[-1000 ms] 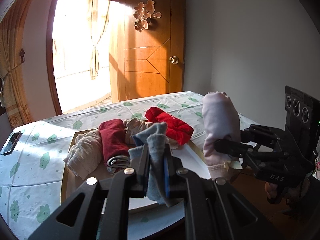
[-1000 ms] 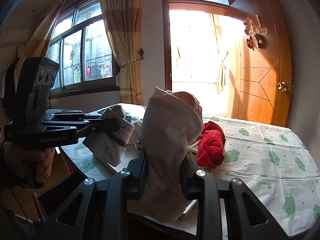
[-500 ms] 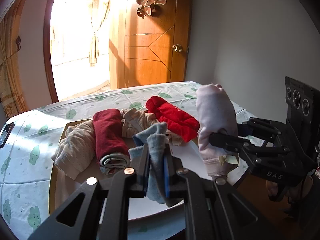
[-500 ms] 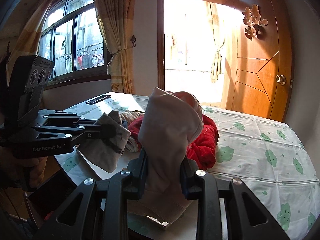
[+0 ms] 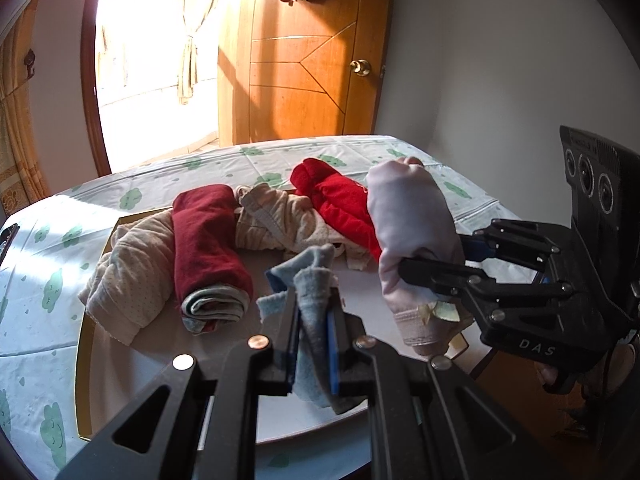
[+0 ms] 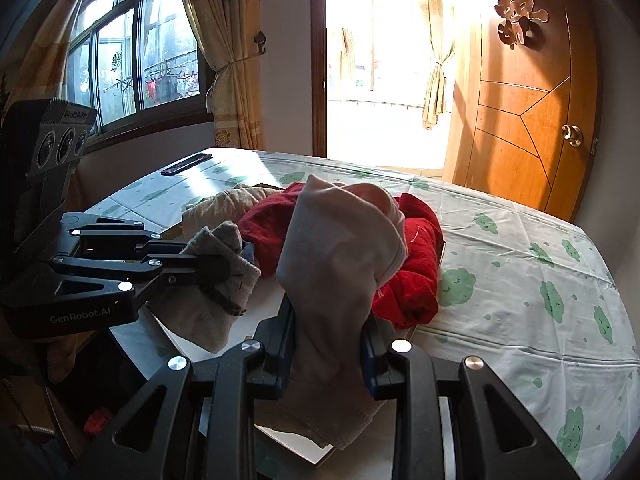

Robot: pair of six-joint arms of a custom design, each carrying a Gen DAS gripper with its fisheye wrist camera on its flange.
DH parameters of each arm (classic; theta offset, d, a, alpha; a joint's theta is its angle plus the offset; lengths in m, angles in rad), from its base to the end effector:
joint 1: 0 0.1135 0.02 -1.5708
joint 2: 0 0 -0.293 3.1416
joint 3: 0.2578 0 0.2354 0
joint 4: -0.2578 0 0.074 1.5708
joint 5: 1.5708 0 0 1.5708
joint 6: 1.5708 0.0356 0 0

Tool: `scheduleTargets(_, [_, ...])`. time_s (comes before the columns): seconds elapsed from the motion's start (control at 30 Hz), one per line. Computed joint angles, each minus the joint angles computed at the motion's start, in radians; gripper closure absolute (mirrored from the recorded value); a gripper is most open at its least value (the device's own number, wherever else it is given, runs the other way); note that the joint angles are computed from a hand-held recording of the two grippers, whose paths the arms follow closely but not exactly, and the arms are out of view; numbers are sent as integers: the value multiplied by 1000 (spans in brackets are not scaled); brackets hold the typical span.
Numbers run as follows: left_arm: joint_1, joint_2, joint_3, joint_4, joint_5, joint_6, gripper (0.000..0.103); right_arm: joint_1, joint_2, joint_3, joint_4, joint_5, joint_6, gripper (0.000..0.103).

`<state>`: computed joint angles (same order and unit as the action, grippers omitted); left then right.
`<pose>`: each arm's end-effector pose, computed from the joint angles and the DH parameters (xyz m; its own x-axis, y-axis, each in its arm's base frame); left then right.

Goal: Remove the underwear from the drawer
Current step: 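Carry both garments over the beige box lid and lower them inside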

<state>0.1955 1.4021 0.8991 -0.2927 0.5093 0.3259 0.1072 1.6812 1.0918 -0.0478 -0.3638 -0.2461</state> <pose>0.2709 0.0359 0.2701 -0.6110 0.1640 -0.7745 0.3808 0.9186 -0.1059 0.3577 0.0512 0.2643 -0.4801 -0.2806 -0.8311 -0.5169 0.8560 0.0095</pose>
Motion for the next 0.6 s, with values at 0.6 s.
scheduleTargets(0.6, [-57,41,38,-62,-56,11,94,18,80,121,-141,55,-36,73])
